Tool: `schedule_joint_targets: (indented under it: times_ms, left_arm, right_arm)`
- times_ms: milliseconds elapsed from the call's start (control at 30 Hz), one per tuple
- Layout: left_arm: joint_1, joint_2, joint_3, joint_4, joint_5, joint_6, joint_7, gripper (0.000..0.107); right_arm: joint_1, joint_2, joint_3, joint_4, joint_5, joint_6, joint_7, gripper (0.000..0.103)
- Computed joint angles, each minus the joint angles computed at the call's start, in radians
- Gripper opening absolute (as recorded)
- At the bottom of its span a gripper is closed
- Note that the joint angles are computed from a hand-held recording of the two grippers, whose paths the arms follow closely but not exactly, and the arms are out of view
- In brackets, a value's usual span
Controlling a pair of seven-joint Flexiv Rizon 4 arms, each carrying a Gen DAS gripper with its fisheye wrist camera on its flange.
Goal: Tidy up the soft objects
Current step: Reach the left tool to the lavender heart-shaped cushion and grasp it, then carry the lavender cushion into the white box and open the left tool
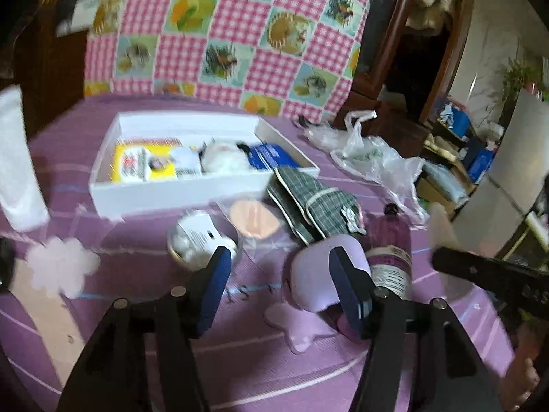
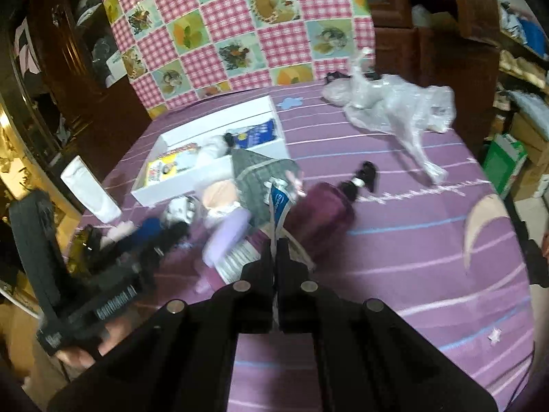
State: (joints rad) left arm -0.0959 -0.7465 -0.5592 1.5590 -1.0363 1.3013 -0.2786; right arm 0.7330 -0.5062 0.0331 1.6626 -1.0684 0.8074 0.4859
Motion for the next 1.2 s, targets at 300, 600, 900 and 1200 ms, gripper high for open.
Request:
schedule_joint_targets:
  times_ms: [300, 600, 900, 1200]
  left_arm:
    - [-0.011, -0.03, 0.054, -0.063, 0.02, -0.184, -0.119, 0.06]
    - [-0.084, -0.098, 0.171, -0.212, 0.189, -0.398, -0.351, 0.061]
    - [-0.083, -0.102, 0.179, -0.218, 0.246, -0.423, -0.373, 0.039]
    - [-0.029, -0.04, 0.039, -0.068, 0.118, -0.152, -0.125, 0.022]
  right_arm:
    - [-0.024, -0.033, -0.059, 0.018, -0.13, 0.168, 0.116, 0.003]
    - [-0.056, 0.001, -0.039, 0.073, -0.199, 0.161, 0.198, 0.003]
    - [-0.064, 0.002, -0.027, 0.074, -0.209, 0.151, 0.214, 0.003]
    - [-0.08, -0.003, -0.032, 0.075, -0.28, 0.194, 0.291, 0.003]
